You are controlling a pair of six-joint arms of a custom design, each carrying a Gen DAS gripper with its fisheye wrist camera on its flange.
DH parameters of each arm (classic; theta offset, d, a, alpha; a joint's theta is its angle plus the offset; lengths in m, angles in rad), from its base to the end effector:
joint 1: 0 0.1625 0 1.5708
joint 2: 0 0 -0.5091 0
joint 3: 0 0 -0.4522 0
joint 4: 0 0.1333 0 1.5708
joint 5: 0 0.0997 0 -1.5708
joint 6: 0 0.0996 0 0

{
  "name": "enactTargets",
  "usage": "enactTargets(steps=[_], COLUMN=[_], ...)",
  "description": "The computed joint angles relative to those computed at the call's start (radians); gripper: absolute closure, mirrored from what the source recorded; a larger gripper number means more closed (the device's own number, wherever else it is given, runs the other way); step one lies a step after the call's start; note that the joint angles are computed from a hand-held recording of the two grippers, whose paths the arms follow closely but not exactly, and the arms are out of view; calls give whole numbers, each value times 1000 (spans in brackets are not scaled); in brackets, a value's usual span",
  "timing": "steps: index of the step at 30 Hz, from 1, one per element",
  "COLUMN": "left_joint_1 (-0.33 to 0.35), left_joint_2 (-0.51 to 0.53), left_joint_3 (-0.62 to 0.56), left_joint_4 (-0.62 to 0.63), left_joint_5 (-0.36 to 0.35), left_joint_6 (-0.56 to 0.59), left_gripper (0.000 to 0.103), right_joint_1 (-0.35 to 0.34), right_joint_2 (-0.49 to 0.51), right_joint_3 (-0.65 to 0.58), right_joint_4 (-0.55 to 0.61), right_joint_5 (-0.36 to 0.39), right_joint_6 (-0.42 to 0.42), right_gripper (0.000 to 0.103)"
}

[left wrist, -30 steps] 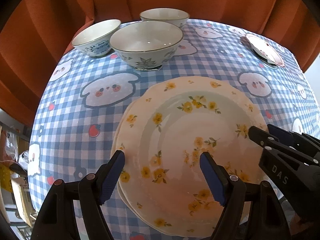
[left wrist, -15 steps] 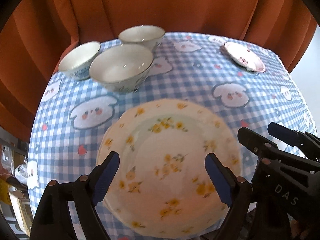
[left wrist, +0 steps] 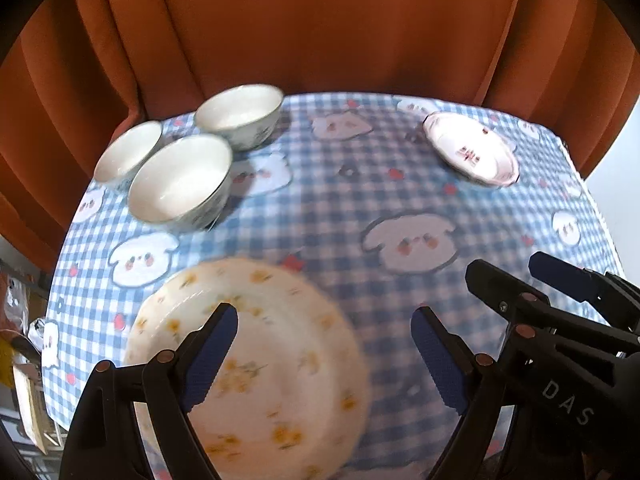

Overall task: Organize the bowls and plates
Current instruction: 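Open both grippers and withdraw them from the plate stack, then move both grippers to the red-rimmed plate and grasp its rim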

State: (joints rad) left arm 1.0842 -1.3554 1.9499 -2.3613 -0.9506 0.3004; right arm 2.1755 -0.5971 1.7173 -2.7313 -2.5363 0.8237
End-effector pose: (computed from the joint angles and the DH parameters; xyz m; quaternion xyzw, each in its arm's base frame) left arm -0.1102 -0.6171 0.3465 0.3358 0.8868 -0.1210 0.2937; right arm 0.4515 -0.5630 -0.0109 -0.1061 -0.8792 0.3175 0.3390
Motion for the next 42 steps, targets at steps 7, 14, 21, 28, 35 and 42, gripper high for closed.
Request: enactTargets(steps=[7, 14, 21, 28, 35, 42], left_joint_1=[-73, -126, -168, -190, -172, -135], left_joint_2=[49, 127, 222, 344, 463, 549], left_joint_3=[25, 30, 17, -29, -116, -187], left_joint_4=[-64, -108, -177, -275, -308, -295], left_joint_5=[32, 49, 79, 134, 173, 161], left_joint_6=[-70, -152, -219, -229, -213, -249], left_gripper=[13, 13, 13, 13, 13, 14], right_joint_1=[-40, -90, -157, -237, -320, -380], right_joint_2=[-85, -157, -222, -259, -250, -218], right_joint_3=[95, 182, 245, 258, 220, 167], right_joint_4=[-129, -241, -361, -461, -506, -525], right_joint_5=[5, 7, 22, 78, 127, 112], right_joint_6=[-120, -224, -363, -509, -617, -690], right_gripper=[37, 30, 28, 28, 28, 28])
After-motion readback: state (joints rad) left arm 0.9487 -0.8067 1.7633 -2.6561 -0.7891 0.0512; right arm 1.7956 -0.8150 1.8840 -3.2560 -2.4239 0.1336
